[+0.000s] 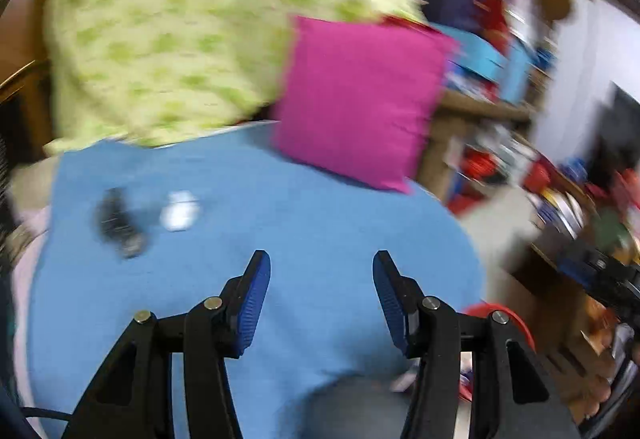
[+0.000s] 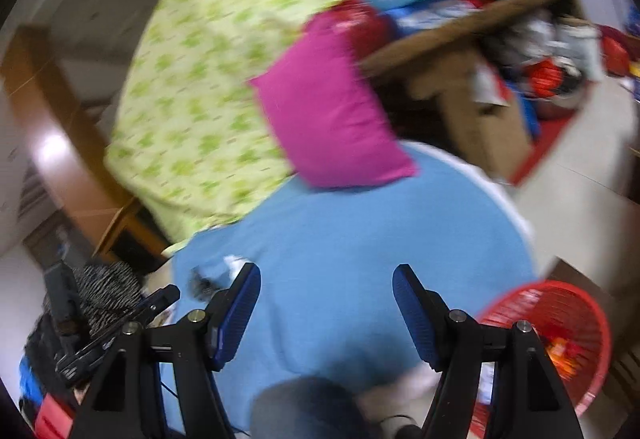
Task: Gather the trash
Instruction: 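Move both tools back over the black bag and white tissue on the towel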
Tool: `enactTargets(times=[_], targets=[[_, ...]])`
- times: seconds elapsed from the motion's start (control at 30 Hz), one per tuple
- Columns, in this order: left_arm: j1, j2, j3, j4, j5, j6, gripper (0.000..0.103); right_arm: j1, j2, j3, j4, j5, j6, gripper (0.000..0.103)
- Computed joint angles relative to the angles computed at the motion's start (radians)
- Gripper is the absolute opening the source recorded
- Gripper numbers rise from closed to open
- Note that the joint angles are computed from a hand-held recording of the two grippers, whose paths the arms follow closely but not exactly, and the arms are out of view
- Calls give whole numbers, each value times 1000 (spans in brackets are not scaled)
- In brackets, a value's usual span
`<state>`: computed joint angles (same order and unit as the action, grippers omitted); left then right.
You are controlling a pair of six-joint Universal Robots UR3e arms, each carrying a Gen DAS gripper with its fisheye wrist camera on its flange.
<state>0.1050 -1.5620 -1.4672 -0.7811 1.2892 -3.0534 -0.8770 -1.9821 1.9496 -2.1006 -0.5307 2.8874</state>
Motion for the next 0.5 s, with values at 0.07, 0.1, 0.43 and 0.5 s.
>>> enactTargets(times=[0.07, 0.1, 0.43, 0.5], targets=[[114, 45, -33, -13, -36, 5, 54, 171, 117, -69, -183, -59, 144, 72], [174, 66, -56, -9, -40, 8, 54, 251, 179, -92, -304, -86, 231, 72], [525, -45, 61, -71, -80, 2, 54, 822, 916, -940, -372, -330, 466, 72], [527, -146, 181, -119, -65, -13, 54, 883, 1080, -1149, -401, -339, 520, 72]])
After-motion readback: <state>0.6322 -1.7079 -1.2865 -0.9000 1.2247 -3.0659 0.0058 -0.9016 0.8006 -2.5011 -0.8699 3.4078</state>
